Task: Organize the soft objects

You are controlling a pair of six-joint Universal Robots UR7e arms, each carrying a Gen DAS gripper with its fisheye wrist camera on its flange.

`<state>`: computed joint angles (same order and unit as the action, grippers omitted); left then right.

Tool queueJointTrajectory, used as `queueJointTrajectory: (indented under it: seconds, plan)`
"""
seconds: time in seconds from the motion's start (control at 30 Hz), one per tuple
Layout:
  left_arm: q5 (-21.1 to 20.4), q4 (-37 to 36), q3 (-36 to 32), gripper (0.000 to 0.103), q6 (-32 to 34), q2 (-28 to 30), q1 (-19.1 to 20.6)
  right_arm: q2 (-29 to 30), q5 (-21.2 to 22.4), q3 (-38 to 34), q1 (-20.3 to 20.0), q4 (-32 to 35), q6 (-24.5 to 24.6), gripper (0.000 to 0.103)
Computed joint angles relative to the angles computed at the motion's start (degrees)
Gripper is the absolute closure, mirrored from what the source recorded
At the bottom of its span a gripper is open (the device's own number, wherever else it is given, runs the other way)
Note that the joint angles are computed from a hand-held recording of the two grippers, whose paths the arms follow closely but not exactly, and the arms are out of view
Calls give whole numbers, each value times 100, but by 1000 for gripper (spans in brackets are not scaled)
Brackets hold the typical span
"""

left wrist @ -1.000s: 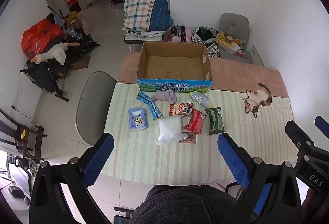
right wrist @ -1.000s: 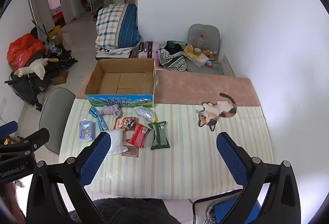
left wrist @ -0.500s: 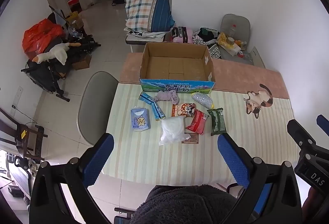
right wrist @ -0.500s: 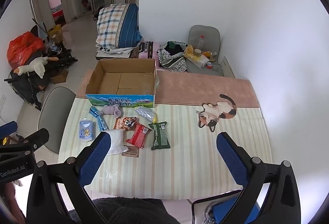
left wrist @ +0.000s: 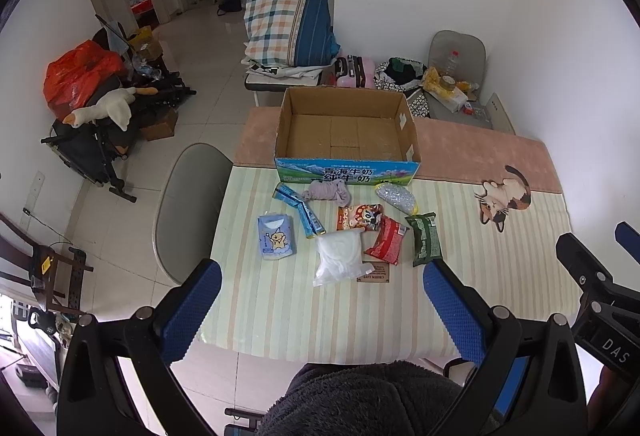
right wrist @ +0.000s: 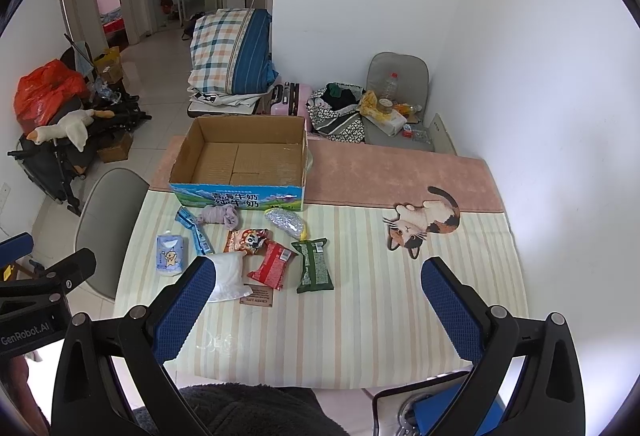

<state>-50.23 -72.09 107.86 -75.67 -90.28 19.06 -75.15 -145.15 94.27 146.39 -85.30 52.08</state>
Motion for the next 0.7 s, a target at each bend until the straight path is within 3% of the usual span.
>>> queueJointTrajectory:
  seconds: [0.7]
  plan:
    - [116, 11, -65, 0, 61, 50, 21, 59, -41, -58, 31, -11, 25, 0]
